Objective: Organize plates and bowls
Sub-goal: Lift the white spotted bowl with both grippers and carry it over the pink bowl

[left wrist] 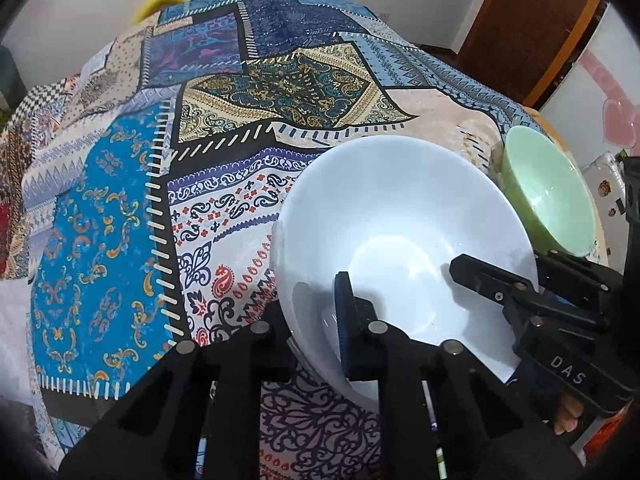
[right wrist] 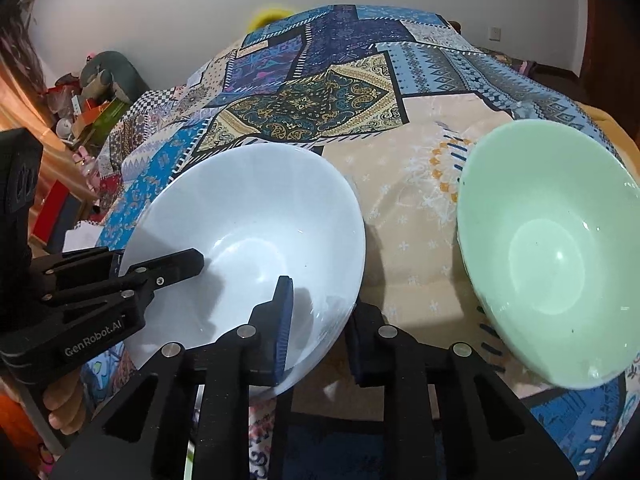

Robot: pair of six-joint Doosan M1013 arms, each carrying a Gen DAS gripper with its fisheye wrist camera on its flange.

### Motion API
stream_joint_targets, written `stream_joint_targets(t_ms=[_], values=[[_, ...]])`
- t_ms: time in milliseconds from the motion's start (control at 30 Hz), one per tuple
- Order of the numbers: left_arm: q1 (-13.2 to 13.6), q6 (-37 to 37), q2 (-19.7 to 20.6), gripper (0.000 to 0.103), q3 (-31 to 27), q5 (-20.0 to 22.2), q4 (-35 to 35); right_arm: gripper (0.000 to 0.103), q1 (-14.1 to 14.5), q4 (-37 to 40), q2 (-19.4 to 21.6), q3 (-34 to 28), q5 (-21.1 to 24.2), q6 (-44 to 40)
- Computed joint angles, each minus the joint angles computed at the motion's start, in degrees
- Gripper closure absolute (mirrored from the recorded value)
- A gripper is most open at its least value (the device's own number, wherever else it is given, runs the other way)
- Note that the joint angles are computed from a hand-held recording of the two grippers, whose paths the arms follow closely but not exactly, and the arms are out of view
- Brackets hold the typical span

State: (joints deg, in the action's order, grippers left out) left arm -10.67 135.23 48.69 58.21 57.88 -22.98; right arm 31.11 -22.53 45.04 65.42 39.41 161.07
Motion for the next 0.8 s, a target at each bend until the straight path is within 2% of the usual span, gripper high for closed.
stream_joint_targets(t_ms=[400, 800], values=[[1.31, 5.01, -5.19, 0.088, 5.82, -3.50, -4.01, 0.081, 1.90, -4.91, -1.99, 0.12, 1.36, 3.16], [4.13, 9.26, -11.17, 0.088, 12.13, -6.00, -9.74, 0.081, 4.63, -10.69, -3.34, -0.70, 2.57, 5.45]])
